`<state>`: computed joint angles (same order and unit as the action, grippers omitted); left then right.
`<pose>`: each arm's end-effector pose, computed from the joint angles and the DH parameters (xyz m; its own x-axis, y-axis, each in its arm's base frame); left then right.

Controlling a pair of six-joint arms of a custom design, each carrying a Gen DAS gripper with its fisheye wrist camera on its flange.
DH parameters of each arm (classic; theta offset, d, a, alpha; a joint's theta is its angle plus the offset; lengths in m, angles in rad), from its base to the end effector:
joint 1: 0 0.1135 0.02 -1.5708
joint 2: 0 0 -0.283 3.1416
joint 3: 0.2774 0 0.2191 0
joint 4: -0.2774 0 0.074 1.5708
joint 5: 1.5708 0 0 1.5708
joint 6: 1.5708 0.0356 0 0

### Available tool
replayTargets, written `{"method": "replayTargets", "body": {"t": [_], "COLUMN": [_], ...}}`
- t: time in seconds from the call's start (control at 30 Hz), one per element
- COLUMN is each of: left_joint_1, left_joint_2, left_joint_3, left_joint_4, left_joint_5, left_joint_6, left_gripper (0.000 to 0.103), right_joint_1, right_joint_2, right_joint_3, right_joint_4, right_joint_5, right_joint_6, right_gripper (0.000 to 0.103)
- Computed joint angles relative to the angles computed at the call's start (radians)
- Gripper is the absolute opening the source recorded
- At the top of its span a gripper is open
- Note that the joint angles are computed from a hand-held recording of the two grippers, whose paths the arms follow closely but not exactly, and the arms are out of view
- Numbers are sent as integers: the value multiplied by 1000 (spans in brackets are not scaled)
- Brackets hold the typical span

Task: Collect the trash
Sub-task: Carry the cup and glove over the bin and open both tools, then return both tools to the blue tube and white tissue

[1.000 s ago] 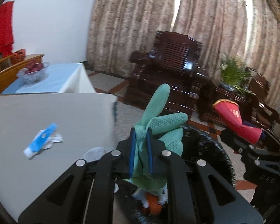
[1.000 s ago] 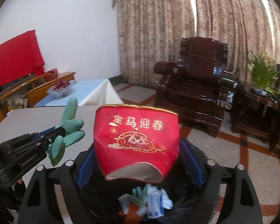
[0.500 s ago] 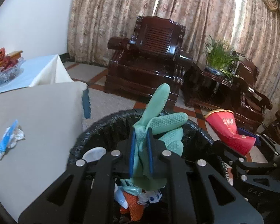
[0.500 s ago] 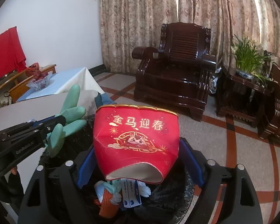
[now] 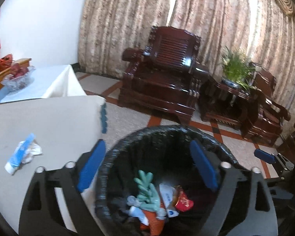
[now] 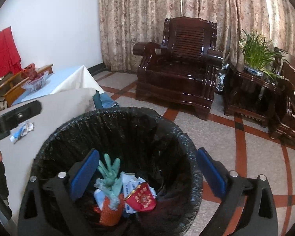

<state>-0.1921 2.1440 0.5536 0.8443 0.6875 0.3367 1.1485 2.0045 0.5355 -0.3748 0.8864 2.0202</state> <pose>0.2940 -0.0802 0.0705 -0.4290 0.3435 -0.8354 0.7912 0.5892 -0.1640 0.1047 0.1657 0.0738 -0.4251 0.4433 -0.7892 0.6432 0.7614 0.0813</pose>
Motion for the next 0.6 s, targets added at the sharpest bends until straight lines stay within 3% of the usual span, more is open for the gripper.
{"method": "replayTargets", "body": {"t": [0.07,0.2,0.4,0.43,0.6], "left_joint_1": [45,137,321,344,454], "left_joint_2": [-20,-42,-37,-33,10], "left_joint_3": [5,37,137,157,293], "left_joint_4": [-19,-75,-167,-180,-259], "left_joint_5": [11,17,37,38,29], "left_joint_6": [12,34,75,79,87], "left_gripper": [90,93,94,94,94], "right_joint_1": [-4,-40,-128,-128,-195], "right_joint_2": [-6,-28,-23,-23,58], "right_joint_3": [1,71,186,186,342], "right_joint_4": [6,40,224,224,426], "right_joint_5": [6,57,95,95,86], "right_joint_6": [-9,-150,-494,-494,-804], "right_gripper": [97,97,97,97,97]}}
